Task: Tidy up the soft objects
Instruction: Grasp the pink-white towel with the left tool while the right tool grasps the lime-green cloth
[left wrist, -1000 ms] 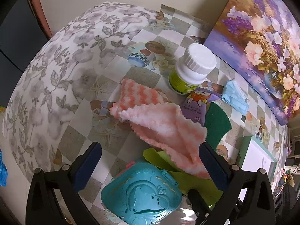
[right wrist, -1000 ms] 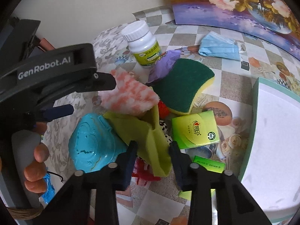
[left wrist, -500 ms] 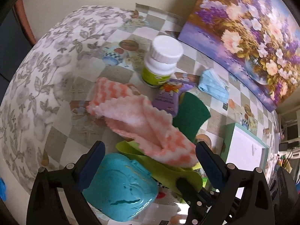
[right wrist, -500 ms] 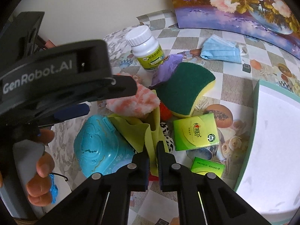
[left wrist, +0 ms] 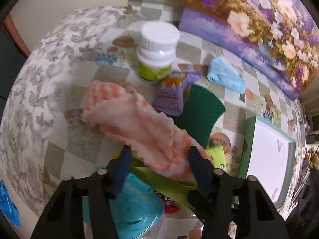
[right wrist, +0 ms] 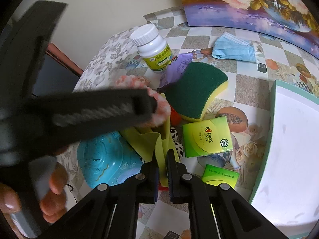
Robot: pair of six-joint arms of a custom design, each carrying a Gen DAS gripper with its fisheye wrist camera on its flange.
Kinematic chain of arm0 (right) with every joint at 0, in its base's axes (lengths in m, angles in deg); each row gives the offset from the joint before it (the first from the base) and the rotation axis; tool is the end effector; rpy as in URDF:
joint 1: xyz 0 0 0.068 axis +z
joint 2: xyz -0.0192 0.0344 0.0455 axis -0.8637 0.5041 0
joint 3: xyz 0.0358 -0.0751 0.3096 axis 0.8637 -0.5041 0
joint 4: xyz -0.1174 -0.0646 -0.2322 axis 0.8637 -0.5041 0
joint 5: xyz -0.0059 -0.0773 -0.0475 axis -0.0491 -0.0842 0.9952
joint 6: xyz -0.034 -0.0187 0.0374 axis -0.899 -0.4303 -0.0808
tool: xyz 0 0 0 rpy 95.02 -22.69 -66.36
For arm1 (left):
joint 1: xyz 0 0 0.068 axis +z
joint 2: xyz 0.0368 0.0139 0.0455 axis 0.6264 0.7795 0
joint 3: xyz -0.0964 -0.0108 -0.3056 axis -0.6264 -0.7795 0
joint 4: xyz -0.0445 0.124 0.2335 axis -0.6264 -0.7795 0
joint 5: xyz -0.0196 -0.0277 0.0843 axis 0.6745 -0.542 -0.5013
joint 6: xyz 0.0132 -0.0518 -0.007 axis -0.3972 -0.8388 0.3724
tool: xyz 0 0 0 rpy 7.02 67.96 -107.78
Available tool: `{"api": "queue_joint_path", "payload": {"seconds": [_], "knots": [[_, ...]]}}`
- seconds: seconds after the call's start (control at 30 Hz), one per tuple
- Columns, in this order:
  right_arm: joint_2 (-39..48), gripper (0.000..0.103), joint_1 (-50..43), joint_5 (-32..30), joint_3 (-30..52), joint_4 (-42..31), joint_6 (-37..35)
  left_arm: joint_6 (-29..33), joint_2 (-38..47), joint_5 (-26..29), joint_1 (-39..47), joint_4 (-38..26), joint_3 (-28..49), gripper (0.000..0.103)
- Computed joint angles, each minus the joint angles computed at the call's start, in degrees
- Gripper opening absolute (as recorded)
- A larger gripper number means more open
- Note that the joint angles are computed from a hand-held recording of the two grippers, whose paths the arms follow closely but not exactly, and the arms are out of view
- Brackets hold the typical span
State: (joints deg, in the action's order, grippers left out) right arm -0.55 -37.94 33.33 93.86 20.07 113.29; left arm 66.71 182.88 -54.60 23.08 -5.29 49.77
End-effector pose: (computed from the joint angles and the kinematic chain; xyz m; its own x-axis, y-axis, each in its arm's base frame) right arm 0.2464 0.0991 0.2310 -0.8104 0.4912 -0.3195 0.3619 0.8484 0.3862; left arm 0.3571 -0.1067 0.2309 -0.8584 0.4582 -0.2308 0.4928 0.8614 -0.1226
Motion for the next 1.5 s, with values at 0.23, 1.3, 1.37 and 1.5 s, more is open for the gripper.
{"api": "queue_joint_path", "payload": {"seconds": [0.23,1.3,1.37,1.5], "knots": [[0.79,0.007,-0.44,-0.18,-0.07,0.39,0.24,-0.55,0.25,0.74,0.34,0.88,-0.02,0.024],[-3.16,0.001,-1.13,1.88,-1.48,-1.07,0.14,-3.70,0.42,8.00,5.76,-0.81,3.50,0.011],[-3.08,0.001,-1.29,1.76,-1.60,-0.89,0.24,-3.63,0.55,7.95,5.76,-1.49,3.86,0.011],[-3.19,0.001,-1.36,1.77,-2.04,-0.29,0.10,-3.42,0.25,8.53,5.97,-2.32,4.22,0.011]]}}
